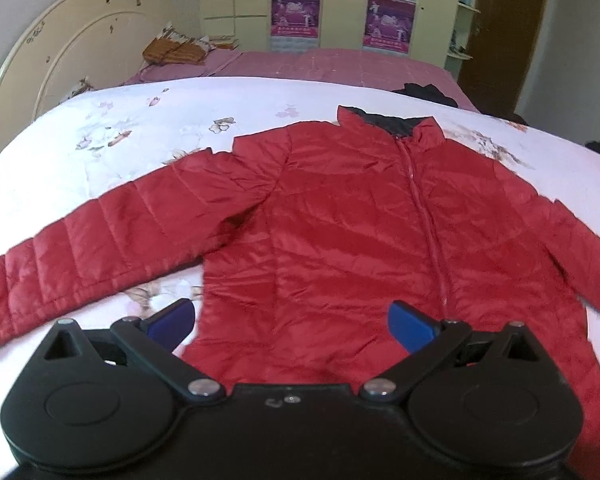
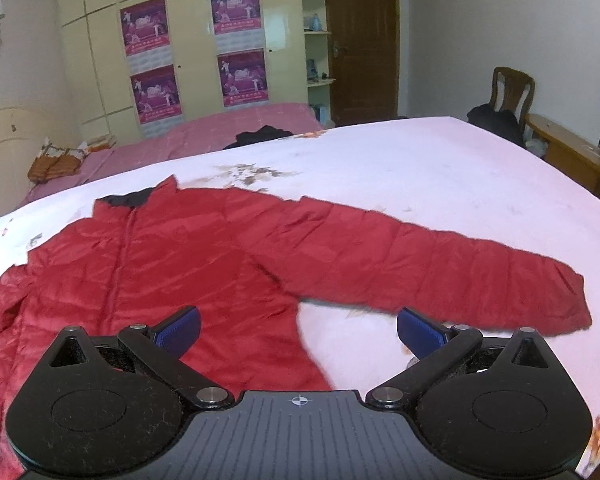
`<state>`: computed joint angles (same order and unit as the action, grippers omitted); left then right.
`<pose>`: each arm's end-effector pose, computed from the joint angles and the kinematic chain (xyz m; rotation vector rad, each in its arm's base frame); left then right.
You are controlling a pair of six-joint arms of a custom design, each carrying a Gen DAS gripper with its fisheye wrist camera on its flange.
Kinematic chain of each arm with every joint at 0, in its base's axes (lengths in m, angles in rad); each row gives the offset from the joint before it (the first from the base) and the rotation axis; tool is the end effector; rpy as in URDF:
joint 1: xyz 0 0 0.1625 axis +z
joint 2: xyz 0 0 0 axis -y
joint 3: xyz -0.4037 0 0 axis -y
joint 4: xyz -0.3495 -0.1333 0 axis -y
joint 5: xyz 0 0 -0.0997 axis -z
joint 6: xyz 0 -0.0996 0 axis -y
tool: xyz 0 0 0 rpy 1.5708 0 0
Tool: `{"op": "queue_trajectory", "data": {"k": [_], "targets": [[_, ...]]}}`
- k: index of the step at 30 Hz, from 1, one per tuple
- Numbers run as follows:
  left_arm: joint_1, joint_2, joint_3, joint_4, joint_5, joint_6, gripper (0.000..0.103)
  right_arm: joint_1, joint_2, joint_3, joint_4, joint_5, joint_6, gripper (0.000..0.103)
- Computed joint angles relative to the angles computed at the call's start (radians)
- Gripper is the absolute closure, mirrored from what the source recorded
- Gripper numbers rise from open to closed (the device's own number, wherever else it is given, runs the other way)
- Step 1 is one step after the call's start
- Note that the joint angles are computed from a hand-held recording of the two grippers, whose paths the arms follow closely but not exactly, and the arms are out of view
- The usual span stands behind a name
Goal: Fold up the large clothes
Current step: 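Move the right tool toward the jacket sleeve cuff beside it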
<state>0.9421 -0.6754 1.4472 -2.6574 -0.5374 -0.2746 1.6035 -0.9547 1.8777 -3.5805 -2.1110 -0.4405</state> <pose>-0.2206 -0.6756 0.1535 0.1916 2.1938 -0.8571 0.1005 -0.5632 0.2618 0.1554 -2.1879 1.1583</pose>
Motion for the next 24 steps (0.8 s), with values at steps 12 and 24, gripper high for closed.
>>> {"op": "queue_trajectory", "data": {"k": [12,24], "targets": [[-0.006,0.168,-0.162,0.009,-0.034,0.047,0.001,-0.139,-0.056,-0.079,0.066,0.048,-0.032,0.0],[-0.003,0.332,-0.394,0.128,-0.052,0.062,0.007,-0.268,-0.086,-0.152,0.1,0.022,-0.019,0.001]]}}
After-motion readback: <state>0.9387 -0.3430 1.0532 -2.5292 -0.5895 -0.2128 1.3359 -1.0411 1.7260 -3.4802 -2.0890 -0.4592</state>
